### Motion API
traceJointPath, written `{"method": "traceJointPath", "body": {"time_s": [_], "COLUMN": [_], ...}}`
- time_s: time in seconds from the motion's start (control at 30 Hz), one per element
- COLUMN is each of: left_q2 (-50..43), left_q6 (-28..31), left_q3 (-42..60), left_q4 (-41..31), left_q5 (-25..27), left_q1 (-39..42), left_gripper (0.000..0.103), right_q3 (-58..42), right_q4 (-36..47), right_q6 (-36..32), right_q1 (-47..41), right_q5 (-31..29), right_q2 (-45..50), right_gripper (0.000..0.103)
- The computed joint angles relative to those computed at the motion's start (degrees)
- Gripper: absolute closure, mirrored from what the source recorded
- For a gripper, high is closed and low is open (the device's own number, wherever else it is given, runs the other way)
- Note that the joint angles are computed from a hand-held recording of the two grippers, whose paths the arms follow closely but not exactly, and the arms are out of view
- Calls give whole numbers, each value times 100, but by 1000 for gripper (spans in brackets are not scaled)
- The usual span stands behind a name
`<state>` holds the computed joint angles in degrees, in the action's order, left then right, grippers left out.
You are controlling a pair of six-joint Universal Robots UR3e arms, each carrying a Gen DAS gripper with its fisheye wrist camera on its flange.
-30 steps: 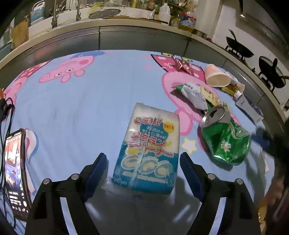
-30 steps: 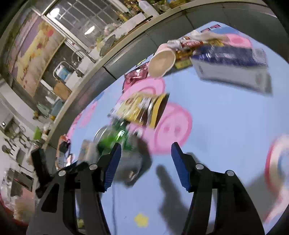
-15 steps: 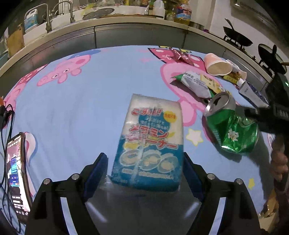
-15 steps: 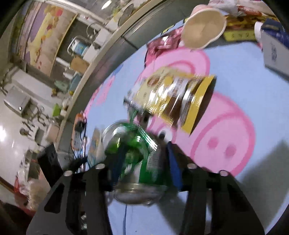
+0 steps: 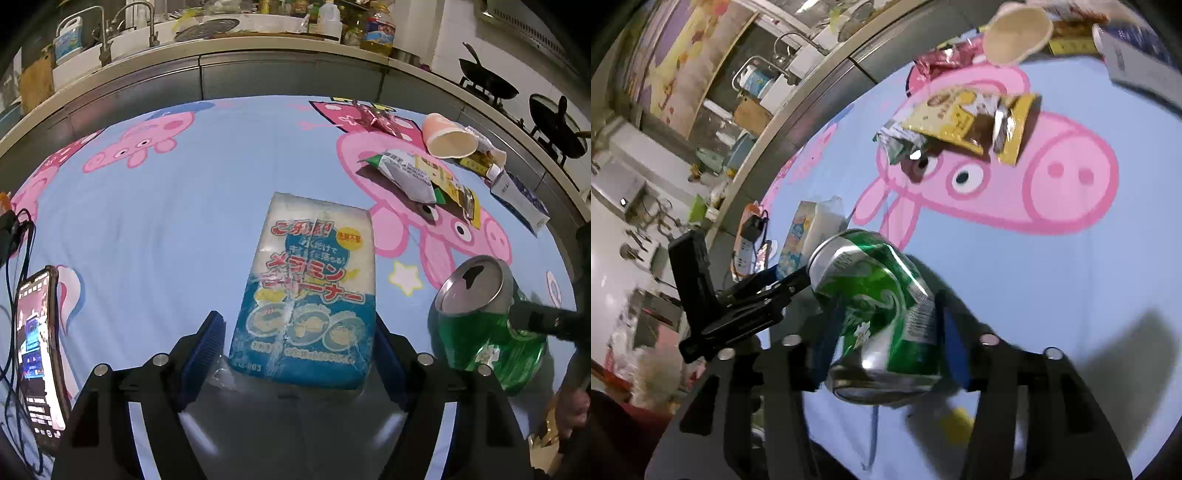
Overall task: Collect trash
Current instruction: 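Lift the sponge pack with the left tool while the right tool lifts the green can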
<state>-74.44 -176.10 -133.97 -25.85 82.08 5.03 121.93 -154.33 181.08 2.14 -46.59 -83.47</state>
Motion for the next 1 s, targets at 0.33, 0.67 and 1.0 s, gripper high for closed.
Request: {"method": "traceJointPath", "body": {"time_s": [0.33, 0.67, 1.0], "left_q2": [-268, -104, -161], "left_q6": [82, 102, 2], "left_q3": [119, 153, 239], "left_q4": [223, 18, -170], "left_q5": [321, 60, 77], "left_q1": [-265, -215, -309], "left_gripper": [42, 44, 44], "right_q3": [-924, -436, -250], "right_q4": [1067, 889, 969], "right_q6": [-1003, -762, -614], "right_q1": [253, -20, -363], "right_q5": [-8, 518, 382], "right_q2": [456, 119, -219], "right_gripper": [52, 86, 66]}}
